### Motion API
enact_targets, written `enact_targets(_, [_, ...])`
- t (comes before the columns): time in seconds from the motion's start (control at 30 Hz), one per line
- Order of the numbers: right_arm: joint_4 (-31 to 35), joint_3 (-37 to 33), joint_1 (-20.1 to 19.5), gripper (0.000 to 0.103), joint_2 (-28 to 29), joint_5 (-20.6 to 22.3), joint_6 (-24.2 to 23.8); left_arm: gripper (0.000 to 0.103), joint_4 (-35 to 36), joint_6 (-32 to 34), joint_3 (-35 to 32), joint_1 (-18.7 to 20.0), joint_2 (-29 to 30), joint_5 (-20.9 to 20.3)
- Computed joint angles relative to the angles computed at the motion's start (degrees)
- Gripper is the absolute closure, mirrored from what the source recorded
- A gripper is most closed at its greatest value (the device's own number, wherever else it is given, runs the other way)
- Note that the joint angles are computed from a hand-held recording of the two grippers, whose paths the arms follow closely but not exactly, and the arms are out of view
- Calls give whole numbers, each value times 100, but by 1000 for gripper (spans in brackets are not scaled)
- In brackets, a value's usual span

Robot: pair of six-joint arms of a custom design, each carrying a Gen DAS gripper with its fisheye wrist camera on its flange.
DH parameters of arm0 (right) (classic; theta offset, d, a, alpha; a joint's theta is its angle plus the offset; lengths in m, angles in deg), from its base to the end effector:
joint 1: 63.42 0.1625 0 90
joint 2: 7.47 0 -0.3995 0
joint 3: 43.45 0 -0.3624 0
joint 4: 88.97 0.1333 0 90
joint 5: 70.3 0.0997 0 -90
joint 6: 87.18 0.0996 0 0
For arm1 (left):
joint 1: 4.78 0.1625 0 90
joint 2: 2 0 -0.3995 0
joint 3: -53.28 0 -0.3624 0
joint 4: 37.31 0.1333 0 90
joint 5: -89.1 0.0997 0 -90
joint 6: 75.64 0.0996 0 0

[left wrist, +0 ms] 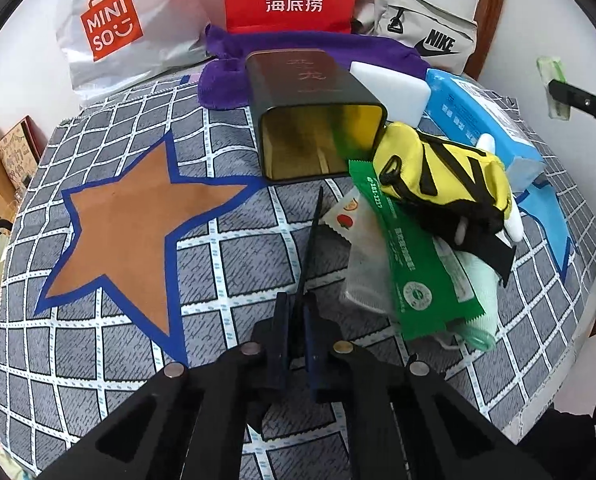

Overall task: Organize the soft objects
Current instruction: 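Carry the black strip and wipes pack onto the purple towel and release both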

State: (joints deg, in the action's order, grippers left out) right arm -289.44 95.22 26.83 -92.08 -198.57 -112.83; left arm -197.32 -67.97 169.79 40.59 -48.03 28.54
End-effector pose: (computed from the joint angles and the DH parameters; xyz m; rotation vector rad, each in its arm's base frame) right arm 0.0732 -0.3702 0.3066 0.0909 -2.1606 0.9501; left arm -0.2198 -0.4820 0.0209 1.1678 2.3720 -0.2099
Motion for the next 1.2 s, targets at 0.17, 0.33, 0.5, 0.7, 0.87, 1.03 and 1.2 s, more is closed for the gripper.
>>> enact_targets(0.17, [58, -86, 66, 28, 2, 22, -31, 99, -57, -85, -98, 58, 66, 0])
enact_targets(0.33, [131, -190, 106, 29, 67, -61, -100, 99, -7, -350, -173, 111, -91, -110])
enact_targets(0.5, [236, -264, 60, 29, 11, 50, -81, 99, 95, -451, -222, 46, -270, 10])
enact_targets(0.7, [380, -441, -73, 29, -40, 148, -98, 99, 135, -586, -345, -47, -451, 211])
enact_targets(0.87, [549, -640, -204, 29, -79, 289, -45, 99, 176, -619, -772, -146, -269, 304])
enact_targets(1.03, [710, -869, -300, 29, -50, 421, -89, 99, 331, -711, -1406, -162, 123, 408])
enact_targets(1.2, [923, -1193, -421, 29, 69, 470, -145, 99, 542, -737, -2051, -179, 559, 503])
